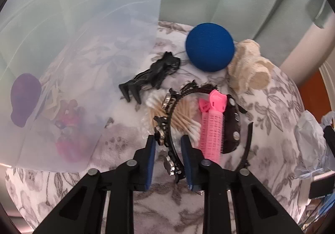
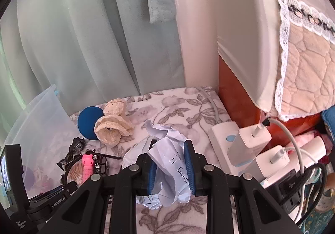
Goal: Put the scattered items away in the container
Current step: 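Grasp the crumpled paper with the right tool while the left grasps the black flower headband, then lift and carry the paper and headband over the clear bin with both tools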
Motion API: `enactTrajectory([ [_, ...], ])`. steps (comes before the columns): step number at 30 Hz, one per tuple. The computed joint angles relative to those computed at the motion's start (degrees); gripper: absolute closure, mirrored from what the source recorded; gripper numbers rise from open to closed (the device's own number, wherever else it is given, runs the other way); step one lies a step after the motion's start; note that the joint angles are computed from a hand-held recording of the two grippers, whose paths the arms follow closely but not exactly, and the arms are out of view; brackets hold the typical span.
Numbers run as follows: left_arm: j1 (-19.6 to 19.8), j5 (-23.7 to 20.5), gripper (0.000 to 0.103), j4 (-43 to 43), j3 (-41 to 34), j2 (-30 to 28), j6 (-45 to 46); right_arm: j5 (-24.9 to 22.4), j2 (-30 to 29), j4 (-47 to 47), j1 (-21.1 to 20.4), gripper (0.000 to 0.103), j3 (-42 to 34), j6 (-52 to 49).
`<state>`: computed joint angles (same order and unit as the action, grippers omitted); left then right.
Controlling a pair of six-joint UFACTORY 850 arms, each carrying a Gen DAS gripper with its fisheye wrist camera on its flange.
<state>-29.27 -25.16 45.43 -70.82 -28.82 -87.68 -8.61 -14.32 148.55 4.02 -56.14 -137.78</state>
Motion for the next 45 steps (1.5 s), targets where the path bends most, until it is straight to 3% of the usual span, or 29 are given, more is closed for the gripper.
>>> enactTrajectory([
  [3, -0.44, -0.01, 0.082, 1.24, 0.29, 0.79, -0.33, -0.06, 0.52, -3.58, -0.06, 0.076, 0.53, 4.18],
  [8, -1.18, 0.04, 0.085, 4.35, 1.18, 2.71, -1.82, -0.63, 1.82, -18.51, -0.51, 0.076, 1.80, 20.56],
  [14, -1.96, 0.52, 0.087, 7.07, 2.41, 5.19, -2.39, -0.56, 4.23, -26.11, -0.30, 0.076, 3.75, 28.96],
  [23, -3.55, 1.30, 0.087, 9.80, 4.72, 8.57, -3.74, 0.13, 8.63, -26.18, -0.08, 0.076, 6.29, 29.43],
  [31, -3.83, 2.91, 0.088, 6.92, 5.62, 9.39, 0.27, 0.31, 10.24, -29.93, 0.08, 0.076, 7.45, 33.61],
  [45, -4.79, 1.41, 0.088, 22.27, 7.72, 15.44, -12.62, 1.64, 16.05, -17.99, 0.34, 0.076, 8.57, 23.45],
])
